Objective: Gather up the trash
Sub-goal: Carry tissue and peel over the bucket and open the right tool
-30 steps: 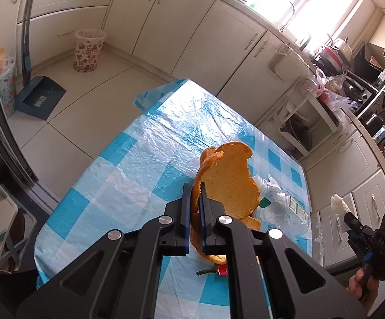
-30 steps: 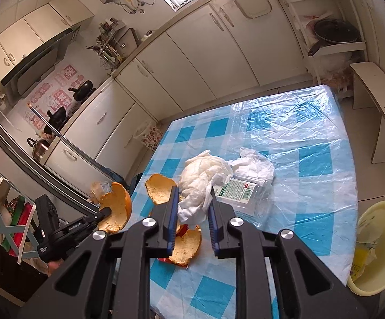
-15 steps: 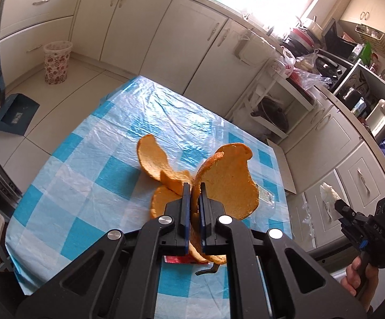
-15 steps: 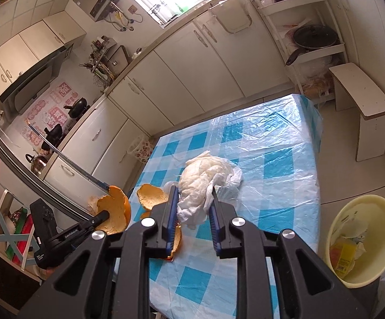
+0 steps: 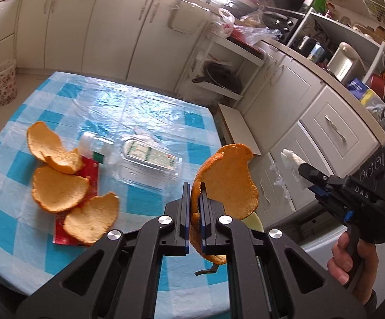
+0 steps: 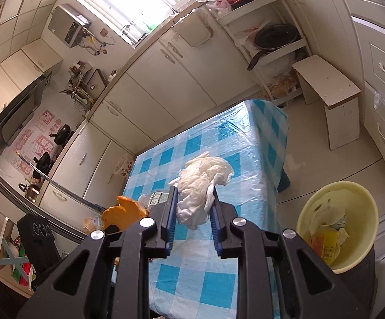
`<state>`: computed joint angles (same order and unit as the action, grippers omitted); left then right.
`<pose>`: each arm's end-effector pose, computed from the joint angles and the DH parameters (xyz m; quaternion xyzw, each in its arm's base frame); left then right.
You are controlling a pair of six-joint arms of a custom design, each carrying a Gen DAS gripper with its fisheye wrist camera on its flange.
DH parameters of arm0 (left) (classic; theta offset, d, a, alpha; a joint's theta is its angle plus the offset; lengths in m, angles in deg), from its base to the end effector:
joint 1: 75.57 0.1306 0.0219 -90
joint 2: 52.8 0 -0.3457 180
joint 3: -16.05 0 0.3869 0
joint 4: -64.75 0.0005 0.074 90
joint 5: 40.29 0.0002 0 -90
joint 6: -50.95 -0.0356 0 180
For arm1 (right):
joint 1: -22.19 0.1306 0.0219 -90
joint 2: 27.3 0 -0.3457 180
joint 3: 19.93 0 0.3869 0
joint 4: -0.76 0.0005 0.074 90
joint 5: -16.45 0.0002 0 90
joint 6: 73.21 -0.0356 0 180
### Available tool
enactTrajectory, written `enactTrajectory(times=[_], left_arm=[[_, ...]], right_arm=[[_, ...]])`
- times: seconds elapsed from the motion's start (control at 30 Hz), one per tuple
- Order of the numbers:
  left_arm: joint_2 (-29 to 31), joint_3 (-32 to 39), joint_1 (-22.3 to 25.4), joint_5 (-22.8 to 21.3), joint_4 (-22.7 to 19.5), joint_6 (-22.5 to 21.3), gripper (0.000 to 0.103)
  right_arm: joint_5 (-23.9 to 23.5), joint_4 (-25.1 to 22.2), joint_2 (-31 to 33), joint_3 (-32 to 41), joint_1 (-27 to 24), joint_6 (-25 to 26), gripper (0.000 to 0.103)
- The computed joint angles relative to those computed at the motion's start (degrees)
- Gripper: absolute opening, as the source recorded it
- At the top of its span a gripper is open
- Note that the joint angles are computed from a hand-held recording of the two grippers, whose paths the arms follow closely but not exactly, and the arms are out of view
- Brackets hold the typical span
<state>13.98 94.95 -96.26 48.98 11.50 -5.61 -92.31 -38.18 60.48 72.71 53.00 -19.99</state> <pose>0.3239 -0.1224 0.4573 -0.1037 0.9045 -0.1830 0.3710 0.4093 0.2569 0.4483 -0.0309 0.8743 0.3769 0.3044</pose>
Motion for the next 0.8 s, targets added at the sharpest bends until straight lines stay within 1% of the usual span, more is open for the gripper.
enactTrajectory(times=[0.17, 0.33, 0.5, 0.67, 0.73, 0.8], left_arm=[[5.8, 3.2, -5.6, -0.8, 0.9, 0.8, 0.005], [12.3, 6.4, -8.7, 0.3, 2.2, 1.9, 0.006], [19.0, 10.4, -11.5, 0.2, 2.4, 1.7, 0.006], [24.2, 13.1, -13.1, 0.1, 2.2, 1.8, 0.006], [26.4, 14.5, -13.8, -0.3, 1.9, 1.8, 0.006], [28.4, 15.7, -14.4, -0.6, 1.7, 1.8, 0.006]], right_arm=[[-0.4, -1.7, -0.4, -1.7, -3.2, -2.2, 0.026], [-0.8, -3.8, 0.3, -3.0, -6.1, -3.8, 0.026], [-2.8, -4.4, 1.3, -5.0, -8.8, -6.3, 0.026], [-2.4, -6.0, 2.1, -5.3, -10.9, -6.4, 0.026], [-2.4, -6.5, 2.2, -5.7, -11.8, -6.8, 0.027], [-2.7, -6.9, 2.5, -6.1, -12.7, -7.7, 0.034]])
